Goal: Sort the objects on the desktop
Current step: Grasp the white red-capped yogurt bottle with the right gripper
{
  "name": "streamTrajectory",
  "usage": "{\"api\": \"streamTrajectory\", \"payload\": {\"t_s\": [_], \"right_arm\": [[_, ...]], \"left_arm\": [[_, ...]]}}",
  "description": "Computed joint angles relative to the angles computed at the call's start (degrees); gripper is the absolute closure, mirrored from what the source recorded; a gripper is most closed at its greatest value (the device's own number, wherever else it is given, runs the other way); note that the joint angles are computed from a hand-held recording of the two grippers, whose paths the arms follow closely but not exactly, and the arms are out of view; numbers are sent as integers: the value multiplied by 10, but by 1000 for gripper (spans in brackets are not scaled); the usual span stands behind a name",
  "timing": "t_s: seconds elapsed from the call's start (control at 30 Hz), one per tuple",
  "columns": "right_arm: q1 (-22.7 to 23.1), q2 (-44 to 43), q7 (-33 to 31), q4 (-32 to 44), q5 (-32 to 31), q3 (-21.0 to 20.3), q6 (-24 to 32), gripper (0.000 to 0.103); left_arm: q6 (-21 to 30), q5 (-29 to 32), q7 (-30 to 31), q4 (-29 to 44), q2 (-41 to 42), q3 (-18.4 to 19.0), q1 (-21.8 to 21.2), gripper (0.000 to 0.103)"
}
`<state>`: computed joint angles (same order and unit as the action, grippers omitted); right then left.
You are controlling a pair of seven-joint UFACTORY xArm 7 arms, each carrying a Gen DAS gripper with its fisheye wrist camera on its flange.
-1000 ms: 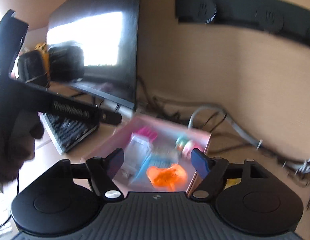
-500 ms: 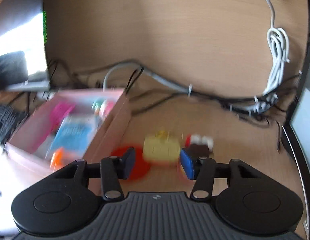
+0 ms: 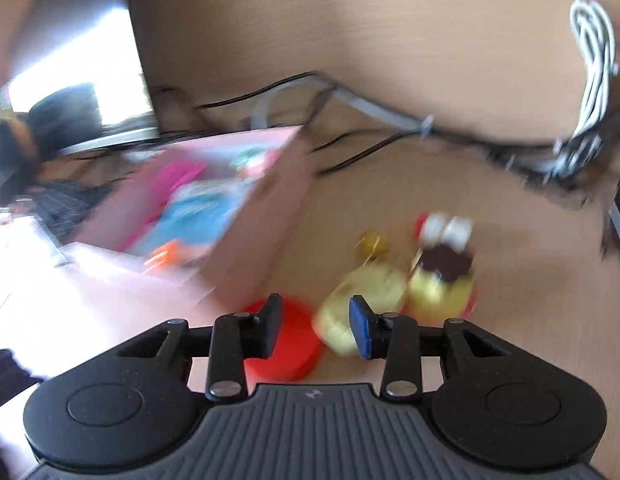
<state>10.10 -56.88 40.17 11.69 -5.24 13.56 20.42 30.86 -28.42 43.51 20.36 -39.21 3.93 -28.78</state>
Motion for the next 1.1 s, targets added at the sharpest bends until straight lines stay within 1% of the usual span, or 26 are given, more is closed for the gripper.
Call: {"api": "streamTrajectory", "payload": {"t_s": [0.03, 0.07, 0.1, 0.17, 0.2, 0.23, 0.27, 0.33, 0.43, 0.47, 0.5, 0.53, 0.6, 0.63, 0.67, 0.7, 0.73, 0.77, 0.8, 0.9, 1.03, 1.07, 1.1], "right_arm": [[16, -44, 8, -13, 5, 6, 18, 60], [22, -84, 18, -22, 4, 19, 40, 56], [16, -120, 34, -25, -2, 39, 67, 46], [-19, -141, 66, -19, -28, 79, 105, 44], [-39, -134, 77, -14, -42, 91, 118, 44], [-54, -120, 88, -9, -52, 94, 123, 44], [-62, -111, 97, -8, -58, 91, 118, 44], [-77, -76, 110, -7, -69, 80, 85, 44], [-94, -15, 128, 7, -79, 77, 39, 45], [-106, -2, 139, 15, -85, 87, 37, 45], [-131, 14, 161, 26, -97, 112, 36, 44], [-155, 26, 180, 34, -112, 130, 28, 39], [-188, 55, 202, 44, -139, 145, 5, 28], [-202, 69, 210, 48, -151, 150, -4, 28], [-211, 85, 210, 50, -163, 147, -16, 30], [-210, 99, 204, 50, -169, 138, -22, 38], [-199, 109, 195, 48, -169, 121, -24, 52], [-180, 111, 183, 43, -164, 99, -24, 58], [-150, 107, 164, 34, -152, 69, -23, 63], [-90, 59, 131, 4, -127, 37, 5, 66], [24, -57, 82, -44, -69, -5, 82, 66], [53, -82, 66, -53, -50, -22, 93, 66], [72, -112, 55, -63, -35, -30, 100, 65]], "left_arm": [[0, 0, 1, 0, 1, -1, -1, 5], [2, 1, 1, 0, 1, -3, -2, 5], [4, 3, 0, -1, -1, -5, -1, 4], [6, 7, -6, -3, -4, -11, 2, 4], [5, 10, -11, -4, -4, -14, 4, 4], [3, 14, -15, -6, -7, -18, 5, 4], [1, 17, -19, -9, -11, -20, 7, 3], [-3, 24, -30, -14, -19, -23, 11, 3], [-5, 38, -54, -16, -22, -27, 20, 3], [-5, 42, -60, -17, -22, -29, 22, 3], [-6, 47, -64, -18, -23, -29, 22, 3], [-6, 51, -67, -20, -25, -29, 20, 3], [-3, 56, -70, -23, -28, -28, 16, 3], [-2, 58, -71, -25, -30, -26, 14, 3], [-3, 59, -71, -27, -31, -26, 12, 3], [-4, 61, -72, -28, -32, -25, 11, 3], [-5, 63, -73, -30, -32, -25, 11, 3], [-6, 65, -75, -31, -32, -24, 11, 3], [-8, 67, -78, -31, -30, -25, 13, 3], [-13, 75, -87, -32, -23, -27, 19, 3], [-10, 80, -86, -31, -17, -22, 15, 3], [-9, 80, -85, -30, -16, -22, 13, 3], [-8, 80, -84, -30, -14, -22, 10, 3]]}}
